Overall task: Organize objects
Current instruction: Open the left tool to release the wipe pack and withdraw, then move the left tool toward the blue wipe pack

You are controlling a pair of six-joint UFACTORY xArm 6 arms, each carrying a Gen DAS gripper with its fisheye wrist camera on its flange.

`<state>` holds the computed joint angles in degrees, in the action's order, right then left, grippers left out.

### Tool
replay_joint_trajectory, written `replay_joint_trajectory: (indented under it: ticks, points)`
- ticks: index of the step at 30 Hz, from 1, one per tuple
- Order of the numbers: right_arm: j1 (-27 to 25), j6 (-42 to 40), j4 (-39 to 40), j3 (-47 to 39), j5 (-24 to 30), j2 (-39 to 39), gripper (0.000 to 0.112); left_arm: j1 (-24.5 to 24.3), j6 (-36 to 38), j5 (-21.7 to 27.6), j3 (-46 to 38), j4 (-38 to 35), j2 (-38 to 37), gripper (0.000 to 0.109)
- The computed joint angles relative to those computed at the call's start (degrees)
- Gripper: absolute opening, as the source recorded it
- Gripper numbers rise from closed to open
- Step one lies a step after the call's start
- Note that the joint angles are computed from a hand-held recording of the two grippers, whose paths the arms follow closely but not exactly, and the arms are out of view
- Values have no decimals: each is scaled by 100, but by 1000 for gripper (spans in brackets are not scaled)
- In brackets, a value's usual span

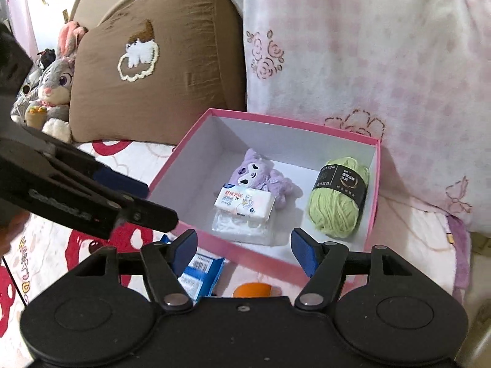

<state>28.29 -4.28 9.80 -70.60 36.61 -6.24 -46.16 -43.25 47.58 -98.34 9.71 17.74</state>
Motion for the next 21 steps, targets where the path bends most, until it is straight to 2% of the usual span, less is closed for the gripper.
replay_joint_trajectory:
  ticks: [6, 11, 16, 21]
  points:
    - [171, 321, -412, 337, 178, -627, 80, -333, 6, 222, 239, 369, -513, 65]
    - [269, 574, -584, 574, 482, -1131, 90, -619, -72, 372, 551, 657, -890, 74]
    - [433, 768, -912, 751, 843, -1511, 93, -794, -2, 437, 841, 478, -1130, 78]
    - [558, 895, -960, 915, 1085, -1789, 94, -893, 78, 182, 1328, 206, -1438, 83]
